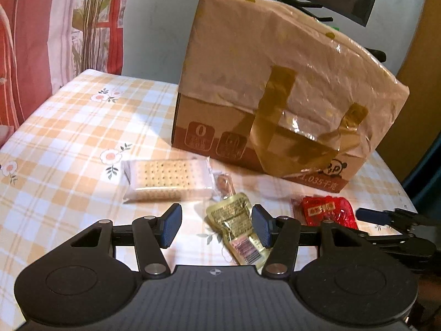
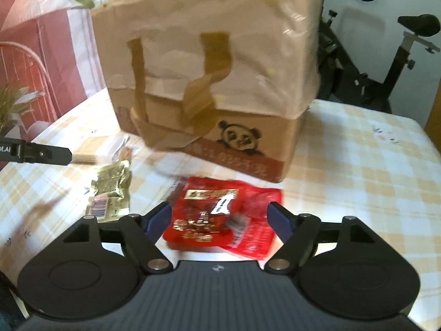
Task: Organize snacks
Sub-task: 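Move both tools back toward the red meat packets on the table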
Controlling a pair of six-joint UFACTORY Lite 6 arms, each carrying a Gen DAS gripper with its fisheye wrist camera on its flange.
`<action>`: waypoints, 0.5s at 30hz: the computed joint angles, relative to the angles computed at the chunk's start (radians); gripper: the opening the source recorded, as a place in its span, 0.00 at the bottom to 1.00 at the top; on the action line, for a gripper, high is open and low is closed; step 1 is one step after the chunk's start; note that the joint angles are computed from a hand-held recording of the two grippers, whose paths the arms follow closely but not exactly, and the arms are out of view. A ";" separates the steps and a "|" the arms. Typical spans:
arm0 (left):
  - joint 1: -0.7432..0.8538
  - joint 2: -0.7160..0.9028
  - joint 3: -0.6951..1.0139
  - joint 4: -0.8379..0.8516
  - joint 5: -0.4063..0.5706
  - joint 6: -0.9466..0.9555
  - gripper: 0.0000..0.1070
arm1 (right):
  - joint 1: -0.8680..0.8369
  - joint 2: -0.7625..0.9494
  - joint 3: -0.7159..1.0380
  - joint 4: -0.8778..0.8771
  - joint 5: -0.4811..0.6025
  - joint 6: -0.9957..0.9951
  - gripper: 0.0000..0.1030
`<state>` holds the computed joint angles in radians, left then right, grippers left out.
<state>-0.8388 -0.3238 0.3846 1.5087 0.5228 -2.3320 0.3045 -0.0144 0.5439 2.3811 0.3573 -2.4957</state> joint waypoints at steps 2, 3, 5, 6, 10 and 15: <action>0.002 0.006 -0.004 0.001 -0.003 -0.008 0.55 | 0.035 0.029 0.016 0.053 -0.013 -0.048 0.73; 0.004 0.008 -0.007 0.001 -0.005 -0.012 0.55 | 0.046 0.047 0.025 0.071 -0.015 -0.064 0.73; 0.008 0.016 -0.006 0.004 -0.010 -0.018 0.55 | 0.070 0.079 0.037 0.124 -0.014 -0.108 0.73; 0.009 0.018 -0.006 0.002 -0.011 -0.018 0.55 | 0.083 0.098 0.045 0.169 -0.015 -0.147 0.73; 0.003 0.033 -0.005 0.013 -0.016 -0.032 0.55 | 0.139 0.146 0.056 0.425 -0.007 -0.401 0.73; -0.002 0.048 -0.004 0.027 -0.028 -0.047 0.55 | 0.142 0.179 0.057 0.469 0.046 -0.457 0.73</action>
<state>-0.8410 -0.2754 0.3802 1.5355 0.4944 -2.3794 0.4469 0.1645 0.6006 2.8501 0.4030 -2.9527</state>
